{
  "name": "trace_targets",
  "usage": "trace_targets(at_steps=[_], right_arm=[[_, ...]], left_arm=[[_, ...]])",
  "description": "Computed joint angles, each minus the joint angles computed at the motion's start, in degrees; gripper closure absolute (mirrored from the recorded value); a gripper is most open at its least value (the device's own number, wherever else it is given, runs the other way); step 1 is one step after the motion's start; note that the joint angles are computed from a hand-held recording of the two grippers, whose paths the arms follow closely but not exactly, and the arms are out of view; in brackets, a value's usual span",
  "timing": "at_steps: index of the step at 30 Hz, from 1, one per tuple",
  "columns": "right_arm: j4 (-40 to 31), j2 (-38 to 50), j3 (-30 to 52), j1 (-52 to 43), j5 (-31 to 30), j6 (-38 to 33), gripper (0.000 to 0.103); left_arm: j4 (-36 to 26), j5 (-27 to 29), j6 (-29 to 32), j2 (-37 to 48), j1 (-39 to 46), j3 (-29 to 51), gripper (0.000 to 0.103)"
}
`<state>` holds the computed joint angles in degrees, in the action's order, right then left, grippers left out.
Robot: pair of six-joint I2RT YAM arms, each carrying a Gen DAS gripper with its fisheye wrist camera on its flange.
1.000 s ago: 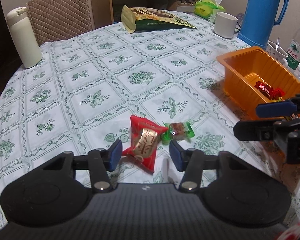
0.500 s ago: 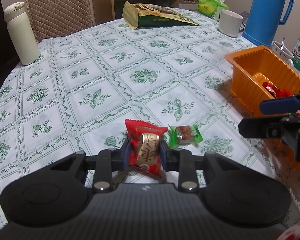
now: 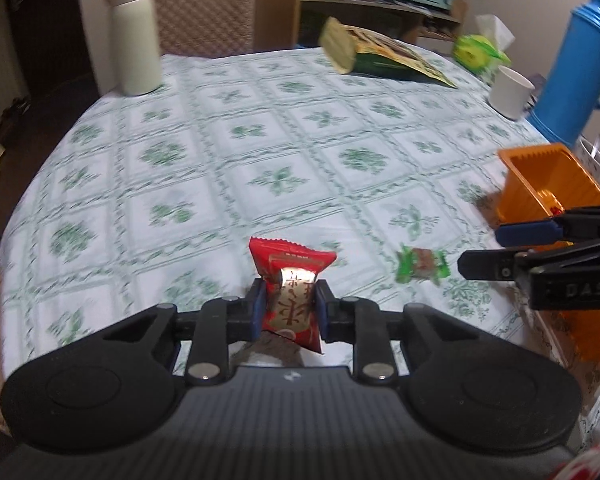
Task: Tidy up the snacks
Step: 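Grasp the green-wrapped candy with the right gripper while the left gripper holds its candy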
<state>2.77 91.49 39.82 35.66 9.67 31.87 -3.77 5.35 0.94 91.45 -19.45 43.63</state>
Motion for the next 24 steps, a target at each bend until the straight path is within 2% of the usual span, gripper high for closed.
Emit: trace_targets(at_steps=[8, 15, 20, 24], right_arm=[[4.96, 8.19, 4.53, -2.13, -6.11, -6.56, 0.042], [7.15, 12.97, 6.89, -2.57, -7.80, -9.83, 0.042], [6.70, 13.66, 7.11, -0.73, -6.30, -11.55, 0.053], [5.04, 14.11, 7.81, 0.32, -6.80, -11.66, 0.072]], left_arm=[[-1.84, -0.94, -0.59, -2.60, 3.67, -2.00, 0.080], [-2.40, -1.51, -0.88, -4.35, 5.03, -3.22, 0.080], [-2.85, -1.37, -1.07, -5.97, 5.86, -4.20, 0.080], [-3.24, -1.12, -1.24, -6.78, 6.24, -4.65, 0.080]])
